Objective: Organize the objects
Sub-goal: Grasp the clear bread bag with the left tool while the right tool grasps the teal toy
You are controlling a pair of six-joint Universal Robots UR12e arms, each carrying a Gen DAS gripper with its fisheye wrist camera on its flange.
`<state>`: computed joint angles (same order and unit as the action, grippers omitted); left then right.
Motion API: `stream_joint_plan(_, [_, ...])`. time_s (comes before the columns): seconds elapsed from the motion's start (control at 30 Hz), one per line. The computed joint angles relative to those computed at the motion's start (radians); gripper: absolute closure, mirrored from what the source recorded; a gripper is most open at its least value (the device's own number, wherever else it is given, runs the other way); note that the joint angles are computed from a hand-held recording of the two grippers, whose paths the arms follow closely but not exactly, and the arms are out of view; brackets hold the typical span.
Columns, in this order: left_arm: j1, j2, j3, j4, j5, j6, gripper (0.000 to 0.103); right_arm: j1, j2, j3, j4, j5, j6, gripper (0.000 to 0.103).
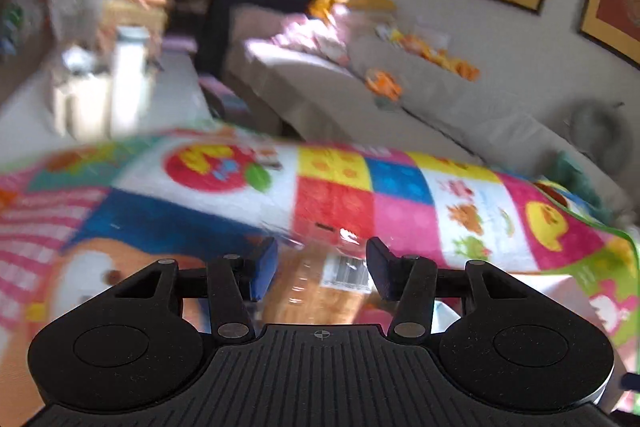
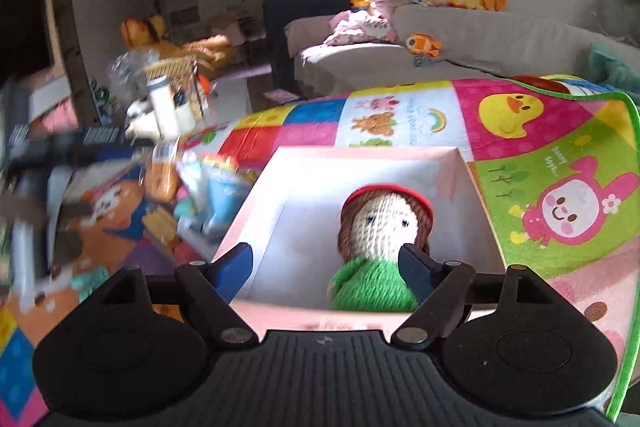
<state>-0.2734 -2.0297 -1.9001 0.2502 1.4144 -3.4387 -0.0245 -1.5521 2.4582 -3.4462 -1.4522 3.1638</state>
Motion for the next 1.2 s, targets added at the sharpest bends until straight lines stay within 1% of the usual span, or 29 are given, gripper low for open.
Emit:
stream_joint_plan(0.03, [0.003,-0.006,0.009,-0.024,-0.025,0.028,0.050,-0.002,-0.002,0.003,0.006,0.004,-0.006,0.022])
stream_joint_plan(0.07, [-0.003,-0.012,0.014,-0.041,-0.023,0.071,0.049,-0.005,-0.006,0.007,0.008,0.014,-0.008,0.020])
stream_joint_plan(0.1, [-0.014,-0.018,0.015,-0.048,0.004,0.119,0.049,-0.010,-0.008,0.011,0.009,0.028,-0.009,0.019])
stream_joint_plan(0.17, [-0.049,-0.032,0.023,-0.056,0.115,0.235,0.048,-0.015,-0.006,0.014,0.003,0.046,-0.005,0.016])
stream_joint_plan(0.2, [-0.064,-0.044,0.033,-0.057,0.171,0.274,0.048,-0.015,-0.003,0.014,0.002,0.050,-0.006,0.016])
stream_joint_plan(0.23, [-0.074,-0.051,0.043,-0.064,0.209,0.290,0.048,-0.012,0.000,0.013,0.000,0.050,-0.007,0.016])
stream_joint_plan(0.27, [-0.078,-0.055,0.053,-0.082,0.233,0.281,0.048,-0.008,0.003,0.012,-0.003,0.048,-0.007,0.016])
stream_joint_plan(0.33, [-0.070,-0.051,0.061,-0.125,0.235,0.209,0.047,-0.001,0.005,0.012,-0.009,0.048,-0.009,0.016])
stream_joint_plan(0.37, [-0.060,-0.046,0.059,-0.142,0.218,0.168,0.047,0.001,0.005,0.014,-0.011,0.051,-0.010,0.016])
stream_joint_plan(0.4, [-0.046,-0.039,0.051,-0.151,0.182,0.137,0.048,0.002,0.005,0.017,-0.018,0.053,-0.012,0.016])
stream_joint_plan(0.43, [-0.035,-0.031,0.038,-0.142,0.154,0.125,0.053,0.005,0.004,0.020,-0.026,0.051,-0.016,0.016])
stream_joint_plan(0.47, [-0.026,-0.023,0.025,-0.134,0.138,0.124,0.055,0.009,0.002,0.023,-0.029,0.050,-0.023,0.016])
stream_joint_plan(0.57, [0.006,0.017,-0.027,-0.121,0.068,0.103,0.059,0.025,-0.003,0.025,-0.022,0.055,-0.044,0.015])
stream_joint_plan(0.63, [0.027,0.059,-0.080,-0.119,0.012,0.088,0.060,0.043,-0.004,0.028,-0.027,0.063,-0.070,0.015])
stream_joint_plan(0.7, [0.057,0.108,-0.153,-0.084,-0.095,0.073,0.060,0.068,0.001,0.029,-0.042,0.067,-0.106,0.014])
stream_joint_plan(0.77, [0.085,0.160,-0.237,-0.035,-0.183,0.064,0.060,0.091,0.005,0.022,-0.025,0.090,-0.137,0.014])
stream_joint_plan(0.83, [0.103,0.208,-0.311,0.013,-0.230,0.057,0.060,0.117,0.018,0.007,0.007,0.113,-0.160,0.014])
stream_joint_plan(0.9, [0.118,0.252,-0.381,0.075,-0.248,0.038,0.060,0.149,0.044,-0.017,0.031,0.124,-0.178,0.014])
stream_joint_plan(1.0, [0.138,0.292,-0.460,0.163,-0.248,-0.011,0.060,0.199,0.089,-0.064,0.071,0.138,-0.187,0.017])
stream_joint_plan(1.03, [0.144,0.302,-0.476,0.175,-0.243,-0.020,0.060,0.213,0.102,-0.083,0.093,0.142,-0.187,0.022])
stream_joint_plan(1.07, [0.147,0.309,-0.489,0.184,-0.234,-0.026,0.060,0.227,0.117,-0.101,0.111,0.145,-0.188,0.030])
stream_joint_plan(1.1, [0.151,0.313,-0.499,0.197,-0.226,-0.033,0.060,0.241,0.132,-0.118,0.122,0.138,-0.187,0.032])
stream_joint_plan(1.2, [0.169,0.310,-0.512,0.214,-0.243,-0.064,0.060,0.284,0.177,-0.159,0.115,0.074,-0.181,0.047])
